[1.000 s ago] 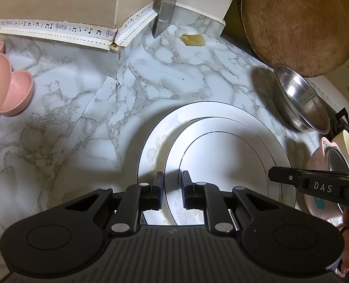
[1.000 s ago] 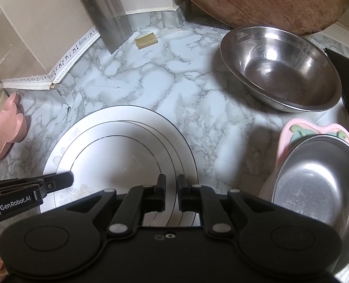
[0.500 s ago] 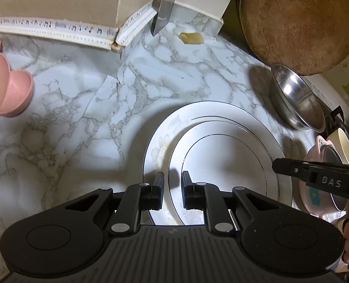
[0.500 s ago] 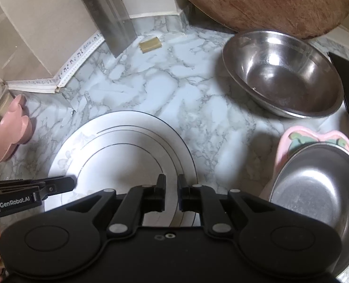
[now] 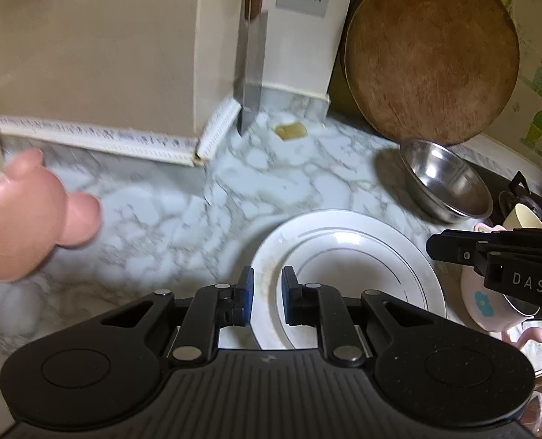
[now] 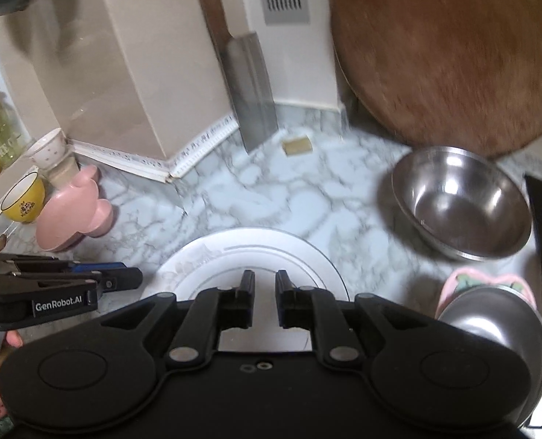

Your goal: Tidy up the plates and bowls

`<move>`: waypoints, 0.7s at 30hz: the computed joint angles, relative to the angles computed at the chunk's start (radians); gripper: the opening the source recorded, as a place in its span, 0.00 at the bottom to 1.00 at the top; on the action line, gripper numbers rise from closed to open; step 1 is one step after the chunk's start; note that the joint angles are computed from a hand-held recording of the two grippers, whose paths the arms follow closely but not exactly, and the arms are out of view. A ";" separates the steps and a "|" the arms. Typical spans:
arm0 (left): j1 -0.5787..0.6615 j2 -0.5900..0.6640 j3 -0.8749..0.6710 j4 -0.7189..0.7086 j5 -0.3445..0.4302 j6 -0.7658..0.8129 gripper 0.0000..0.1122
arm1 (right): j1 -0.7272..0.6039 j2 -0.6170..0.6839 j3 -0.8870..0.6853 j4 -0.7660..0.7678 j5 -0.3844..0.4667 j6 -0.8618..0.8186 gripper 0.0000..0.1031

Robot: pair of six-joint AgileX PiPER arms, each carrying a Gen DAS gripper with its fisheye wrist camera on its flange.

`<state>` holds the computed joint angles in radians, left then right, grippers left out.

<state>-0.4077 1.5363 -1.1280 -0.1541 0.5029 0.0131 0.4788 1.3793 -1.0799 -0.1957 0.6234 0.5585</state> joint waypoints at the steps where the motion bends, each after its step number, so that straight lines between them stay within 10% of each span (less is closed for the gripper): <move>1: 0.001 -0.014 0.008 0.014 -0.006 -0.011 0.13 | 0.015 -0.005 0.001 -0.034 0.000 0.030 0.12; 9: 0.047 -0.085 0.064 0.025 -0.015 -0.030 0.15 | 0.110 -0.022 -0.008 -0.176 -0.014 0.154 0.13; 13: 0.079 -0.130 0.109 0.048 -0.044 -0.055 0.54 | 0.148 -0.014 -0.019 -0.215 -0.041 0.191 0.13; 21: 0.204 -0.216 0.182 -0.199 -0.087 0.215 0.69 | 0.217 0.035 -0.071 -0.227 -0.092 0.174 0.15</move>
